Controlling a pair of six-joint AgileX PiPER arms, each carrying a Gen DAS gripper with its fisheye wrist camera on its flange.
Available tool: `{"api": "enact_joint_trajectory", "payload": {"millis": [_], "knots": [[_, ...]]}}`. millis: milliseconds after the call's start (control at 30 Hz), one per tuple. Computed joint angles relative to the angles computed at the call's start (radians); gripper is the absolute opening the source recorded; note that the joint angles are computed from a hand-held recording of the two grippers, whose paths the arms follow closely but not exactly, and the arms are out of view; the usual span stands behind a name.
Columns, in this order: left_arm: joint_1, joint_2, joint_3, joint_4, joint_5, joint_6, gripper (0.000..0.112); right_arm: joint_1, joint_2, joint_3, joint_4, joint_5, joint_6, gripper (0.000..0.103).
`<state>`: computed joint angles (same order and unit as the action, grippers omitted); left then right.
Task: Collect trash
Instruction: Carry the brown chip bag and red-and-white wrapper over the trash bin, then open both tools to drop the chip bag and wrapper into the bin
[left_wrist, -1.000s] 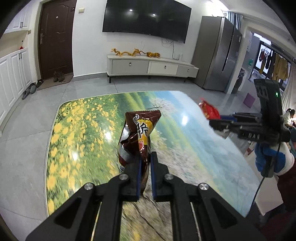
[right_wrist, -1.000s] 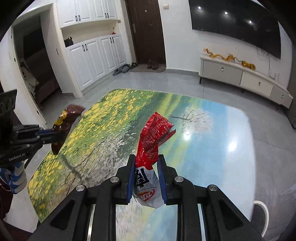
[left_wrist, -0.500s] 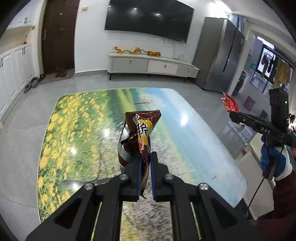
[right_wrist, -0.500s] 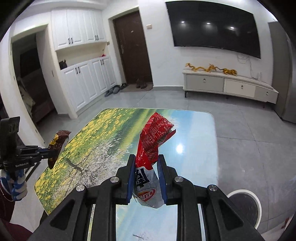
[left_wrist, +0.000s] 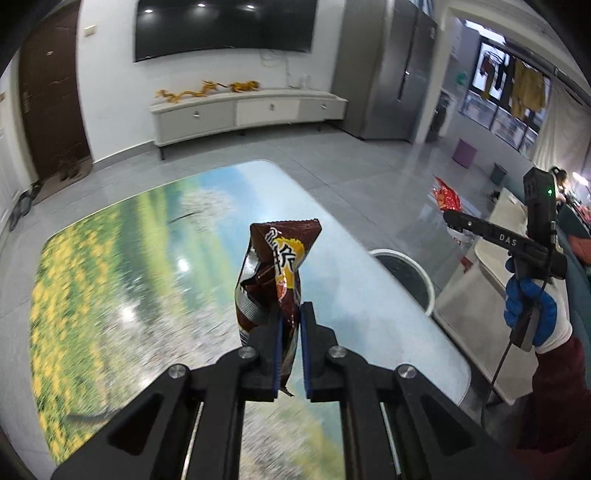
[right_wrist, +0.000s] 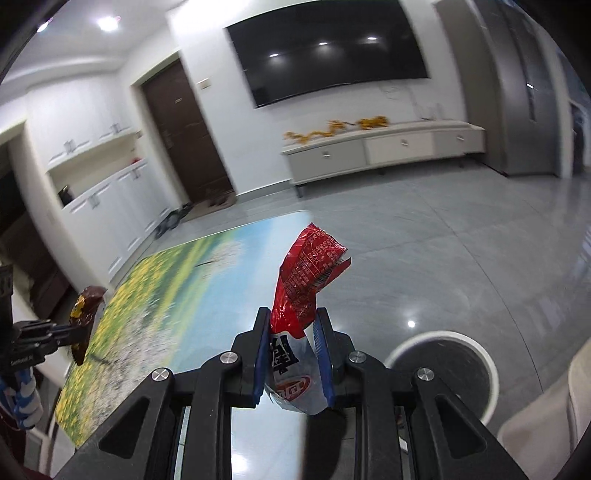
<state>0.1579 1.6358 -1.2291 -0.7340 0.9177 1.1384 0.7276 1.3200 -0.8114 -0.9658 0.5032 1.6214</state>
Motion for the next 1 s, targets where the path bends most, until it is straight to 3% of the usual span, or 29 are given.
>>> {"api": "enact_joint_trajectory", "payload": {"millis": [133,267,567,733,867,900,967,1000], "knots": [[-0.161,0.061,-0.057,0.071,-0.049,-0.127,0.008,-0.090,-0.067,0.084,0.034,-0.031,-0.021,0.022],[-0.306,0.136,-0.130,0.138,-0.078,-0.244,0.008,-0.202,-0.122,0.151,0.135,-0.069,-0.144,0.022],[-0.597,0.357,-0.373,0.247,-0.073,-0.478,0.009,-0.414,-0.132,0.218,0.357,-0.132,-0.437,0.024],[-0.684,0.497,-0.541,0.286,-0.036,-0.583,0.009,-0.500,-0.102,0.249,0.438,-0.185,-0.546,0.024],[-0.708,0.622,-0.714,0.277,0.052,-0.656,0.010,-0.554,-0.055,0.255,0.490,-0.226,-0.620,0.024],[-0.709,0.649,-0.753,0.268,0.073,-0.666,0.014,-0.563,-0.041,0.254,0.488,-0.229,-0.621,0.024],[-0.707,0.703,-0.826,0.245,0.118,-0.691,0.036,-0.578,-0.017,0.252,0.473,-0.232,-0.607,0.029],[-0.705,0.713,-0.837,0.235,0.119,-0.699,0.058,-0.588,-0.008,0.258,0.467,-0.238,-0.599,0.032]]}}
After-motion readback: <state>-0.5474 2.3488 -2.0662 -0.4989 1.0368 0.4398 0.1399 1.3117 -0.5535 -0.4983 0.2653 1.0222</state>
